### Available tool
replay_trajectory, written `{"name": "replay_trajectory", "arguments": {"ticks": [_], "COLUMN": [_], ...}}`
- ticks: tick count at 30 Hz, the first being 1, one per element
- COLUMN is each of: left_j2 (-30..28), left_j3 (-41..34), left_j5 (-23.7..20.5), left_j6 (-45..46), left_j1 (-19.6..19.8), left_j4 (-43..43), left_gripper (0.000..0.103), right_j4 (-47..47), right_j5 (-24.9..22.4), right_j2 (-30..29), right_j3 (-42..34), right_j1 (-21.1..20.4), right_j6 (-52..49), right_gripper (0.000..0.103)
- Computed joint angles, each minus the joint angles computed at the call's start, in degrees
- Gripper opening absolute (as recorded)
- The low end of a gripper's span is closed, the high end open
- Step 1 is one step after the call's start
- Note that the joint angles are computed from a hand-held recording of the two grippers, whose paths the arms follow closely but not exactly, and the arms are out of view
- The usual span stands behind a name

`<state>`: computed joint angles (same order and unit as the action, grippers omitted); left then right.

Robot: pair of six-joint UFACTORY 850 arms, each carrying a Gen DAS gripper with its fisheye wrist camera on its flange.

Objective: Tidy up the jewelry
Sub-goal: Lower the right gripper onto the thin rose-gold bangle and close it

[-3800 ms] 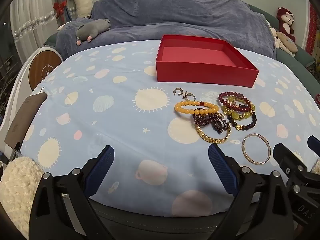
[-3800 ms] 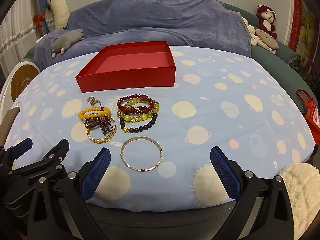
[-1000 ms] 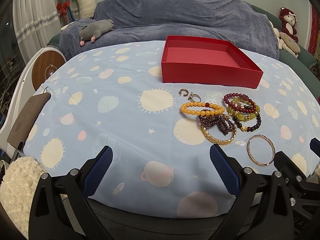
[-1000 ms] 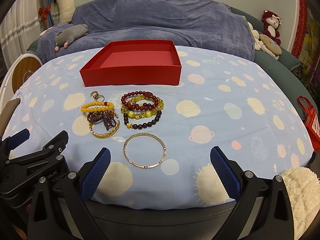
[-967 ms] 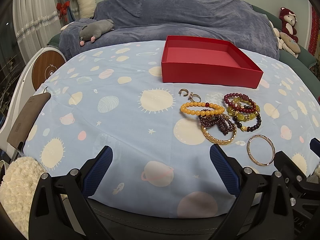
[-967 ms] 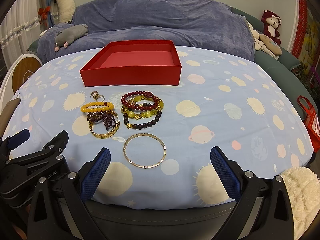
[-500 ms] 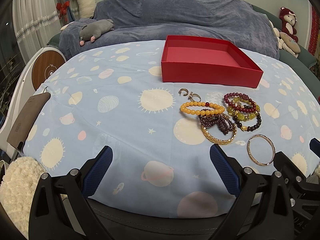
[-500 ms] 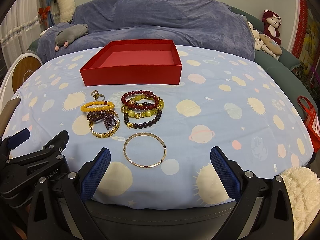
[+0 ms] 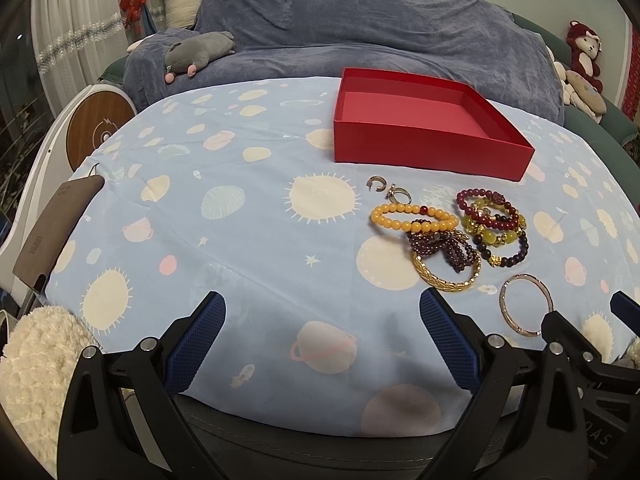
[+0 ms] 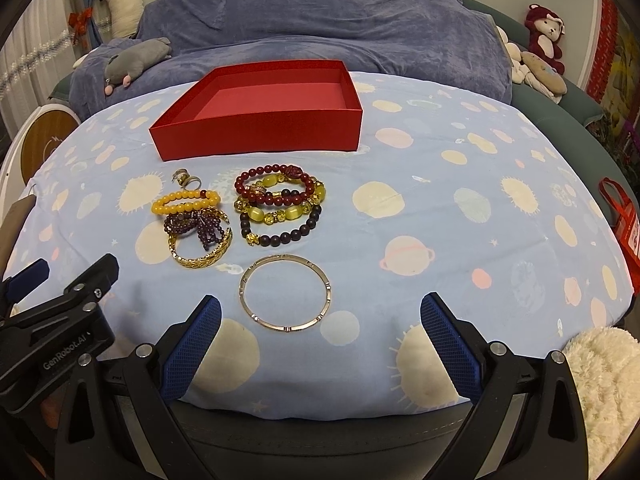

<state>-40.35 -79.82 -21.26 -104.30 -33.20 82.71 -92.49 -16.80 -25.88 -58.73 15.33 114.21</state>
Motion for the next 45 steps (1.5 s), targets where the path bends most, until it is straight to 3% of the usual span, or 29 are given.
{"name": "replay_trajectory", "arguments": {"ticks": [6, 11, 20, 24, 29, 38, 45], "left_j2": [0.2, -0.2, -0.7, -1.0, -0.9, -0.7, -2.5], "left_j3": [-0.1, -0.6, -1.2, -1.7, -1.6, -1.5, -6.2], "left_j5": [-0.4, -0.3, 0.0, 0.2, 1.2, 3.0, 5.3], "left_j6": [-0.2, 1.9, 4.5, 6.6, 6.5, 8.2, 15.3], "left_j1": [1.0, 1.5, 1.7, 1.7, 1.8, 2.2, 2.8], "left_j4": [-1.0, -3.7, -6.0, -8.3, -7.4, -9.2, -17.9], "left_gripper": [0.094, 0.095, 0.096, 0.096, 0.096, 0.096, 0.096], "right_j4": [7.7, 19.1, 40.3, 39.7, 35.1, 33.5, 26.6], "right_j5": [2.4, 3.3, 2.6, 3.3, 4.9, 6.8, 7.5], "right_j2": [-2.1, -4.7, -8.2, -8.0, -7.2, -5.4, -3.3], "right_j3": [-2.9, -6.0, -10.1, -9.8, -8.7, -6.3, -4.1], "right_j1": [-0.7, -0.6, -0.9, -0.9, -0.9, -1.6, -2.4], "right_j6": [-7.5, -19.8, -41.5, -41.0, -38.3, -35.9, -27.3], "right_gripper": [0.096, 0.096, 0.079, 0.076, 0.061, 0.060, 0.060]}}
